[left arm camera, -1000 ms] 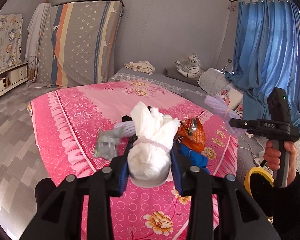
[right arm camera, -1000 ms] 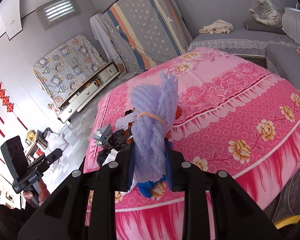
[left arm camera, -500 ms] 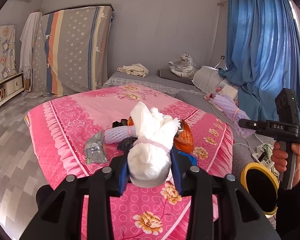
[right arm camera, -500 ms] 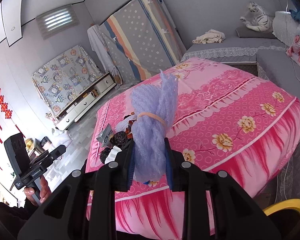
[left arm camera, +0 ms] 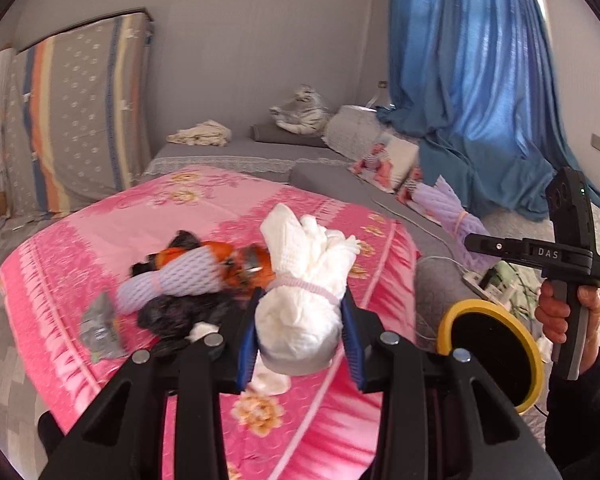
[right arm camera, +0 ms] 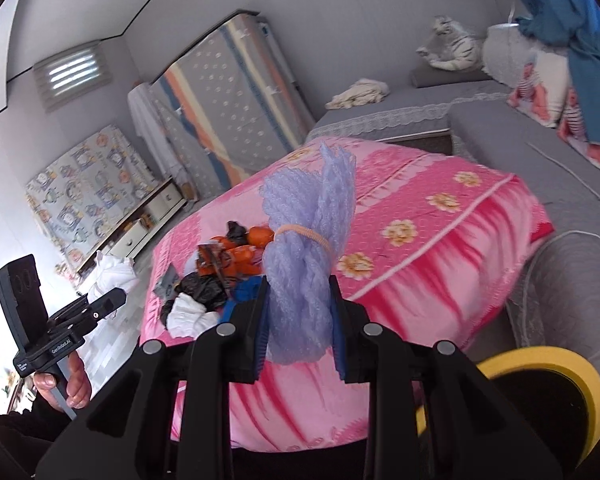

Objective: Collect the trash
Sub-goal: 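Lift the tissue bundle with the left tool while the right tool carries the foam net toward the bin, then open both tools over the yellow-rimmed bin, dropping tissue bundle and foam net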

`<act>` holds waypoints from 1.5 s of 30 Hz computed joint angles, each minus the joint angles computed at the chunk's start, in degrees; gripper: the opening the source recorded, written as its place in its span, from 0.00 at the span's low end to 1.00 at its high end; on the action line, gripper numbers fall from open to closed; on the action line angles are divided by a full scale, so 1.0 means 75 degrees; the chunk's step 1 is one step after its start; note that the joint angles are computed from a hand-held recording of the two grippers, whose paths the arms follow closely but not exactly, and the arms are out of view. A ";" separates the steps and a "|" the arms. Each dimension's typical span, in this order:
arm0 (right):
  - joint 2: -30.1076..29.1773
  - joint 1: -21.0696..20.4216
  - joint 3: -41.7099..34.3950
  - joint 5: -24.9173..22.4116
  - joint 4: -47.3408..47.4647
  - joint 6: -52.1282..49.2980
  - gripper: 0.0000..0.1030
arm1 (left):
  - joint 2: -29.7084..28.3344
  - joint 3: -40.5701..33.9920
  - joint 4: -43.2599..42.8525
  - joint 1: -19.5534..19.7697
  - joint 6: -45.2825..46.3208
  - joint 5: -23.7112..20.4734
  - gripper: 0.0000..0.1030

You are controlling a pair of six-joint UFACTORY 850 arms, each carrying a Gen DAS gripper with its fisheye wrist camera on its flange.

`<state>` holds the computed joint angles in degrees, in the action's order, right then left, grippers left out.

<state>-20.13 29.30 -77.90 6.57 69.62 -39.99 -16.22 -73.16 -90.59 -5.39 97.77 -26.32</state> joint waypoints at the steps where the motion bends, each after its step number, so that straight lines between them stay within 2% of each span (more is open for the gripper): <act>1: 0.0154 -0.0009 0.0197 0.0162 0.0149 -0.0082 0.24 | -0.0089 -0.0128 0.0208 -0.0081 -0.0149 -0.0127 0.33; 10: 0.1116 -0.0112 0.1365 0.1640 0.2521 -0.1544 0.24 | -0.0663 -0.0902 0.1027 -0.0936 -0.0369 -0.0756 0.33; 14: 0.1404 -0.0003 0.1697 0.2558 0.3732 -0.2320 0.24 | -0.0993 -0.1282 0.1596 -0.1328 -0.0760 -0.1093 0.33; 21: 0.1812 -0.0018 0.2245 0.3237 0.4534 -0.2320 0.25 | -0.1623 -0.1849 0.2252 -0.1921 -0.1125 -0.1614 0.33; 30: 0.1874 -0.0167 0.2581 0.3178 0.5286 -0.2477 0.25 | -0.2156 -0.2064 0.3090 -0.2477 -0.1857 -0.1931 0.33; 42: 0.1829 -0.0329 0.2736 0.2957 0.5558 -0.2330 0.26 | -0.2355 -0.2193 0.3533 -0.2602 -0.2424 -0.2184 0.33; 45: 0.1860 -0.0365 0.2807 0.2941 0.5535 -0.2177 0.35 | -0.2366 -0.2193 0.3491 -0.2588 -0.2435 -0.2191 0.37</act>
<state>-6.18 26.56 -56.85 28.63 111.14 -56.33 -33.97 -89.61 -64.41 -24.80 79.51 -42.75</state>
